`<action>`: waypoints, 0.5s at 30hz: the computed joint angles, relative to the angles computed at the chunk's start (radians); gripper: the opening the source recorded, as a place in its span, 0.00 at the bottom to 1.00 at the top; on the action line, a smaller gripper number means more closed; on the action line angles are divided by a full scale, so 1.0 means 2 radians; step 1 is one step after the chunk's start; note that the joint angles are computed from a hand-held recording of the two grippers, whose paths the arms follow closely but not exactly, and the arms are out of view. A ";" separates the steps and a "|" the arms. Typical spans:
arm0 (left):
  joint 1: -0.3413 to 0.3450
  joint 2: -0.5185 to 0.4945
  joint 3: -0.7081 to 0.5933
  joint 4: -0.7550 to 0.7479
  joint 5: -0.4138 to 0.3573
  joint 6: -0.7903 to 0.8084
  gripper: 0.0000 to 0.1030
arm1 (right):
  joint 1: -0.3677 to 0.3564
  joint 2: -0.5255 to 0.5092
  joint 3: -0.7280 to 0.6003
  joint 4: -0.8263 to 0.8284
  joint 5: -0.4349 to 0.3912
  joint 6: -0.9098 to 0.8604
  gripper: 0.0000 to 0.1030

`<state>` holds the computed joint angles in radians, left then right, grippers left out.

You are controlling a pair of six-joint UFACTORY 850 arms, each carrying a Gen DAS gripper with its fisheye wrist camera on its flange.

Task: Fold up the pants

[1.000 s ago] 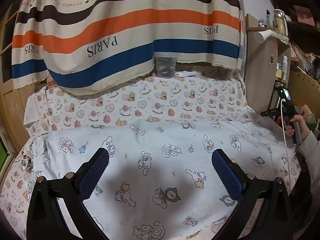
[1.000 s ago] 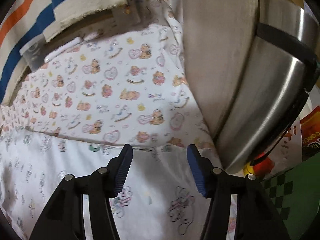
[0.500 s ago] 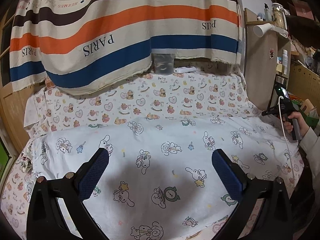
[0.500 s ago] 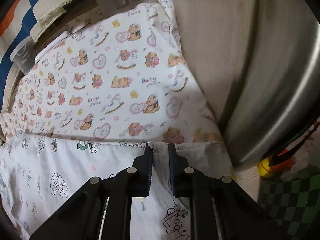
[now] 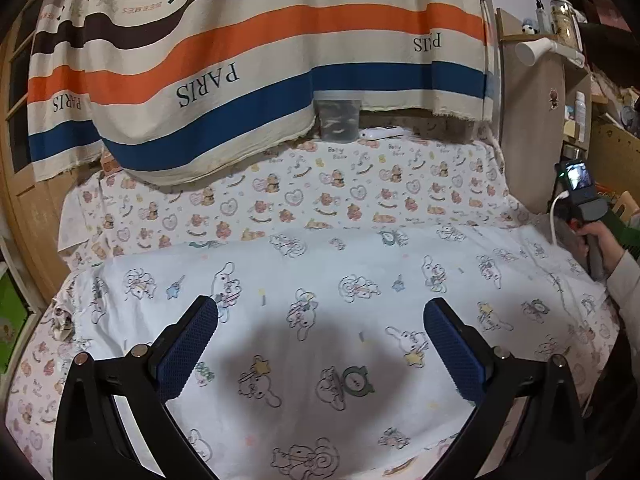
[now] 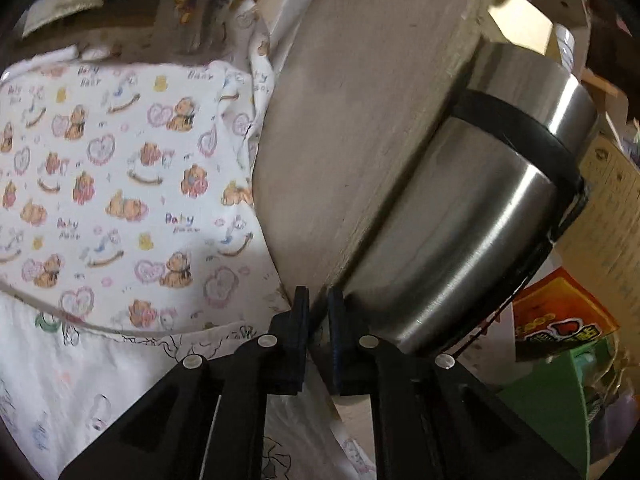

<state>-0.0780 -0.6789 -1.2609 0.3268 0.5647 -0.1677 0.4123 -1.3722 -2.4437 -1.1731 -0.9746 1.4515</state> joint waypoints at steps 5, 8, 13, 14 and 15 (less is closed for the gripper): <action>0.002 0.000 0.007 -0.035 0.012 0.031 0.99 | 0.002 0.108 0.172 -0.066 0.103 0.105 0.08; 0.002 0.001 0.015 -0.056 0.034 0.044 0.99 | 0.010 0.180 0.280 -0.148 0.178 0.219 0.08; -0.005 0.006 0.029 -0.092 0.072 0.067 0.99 | 0.048 0.243 0.382 -0.328 0.200 0.417 0.22; -0.007 0.008 0.034 -0.100 0.083 0.071 0.99 | 0.055 0.249 0.395 -0.352 0.195 0.446 0.35; -0.009 0.011 0.040 -0.107 0.097 0.075 0.99 | 0.064 0.255 0.406 -0.384 0.185 0.483 0.50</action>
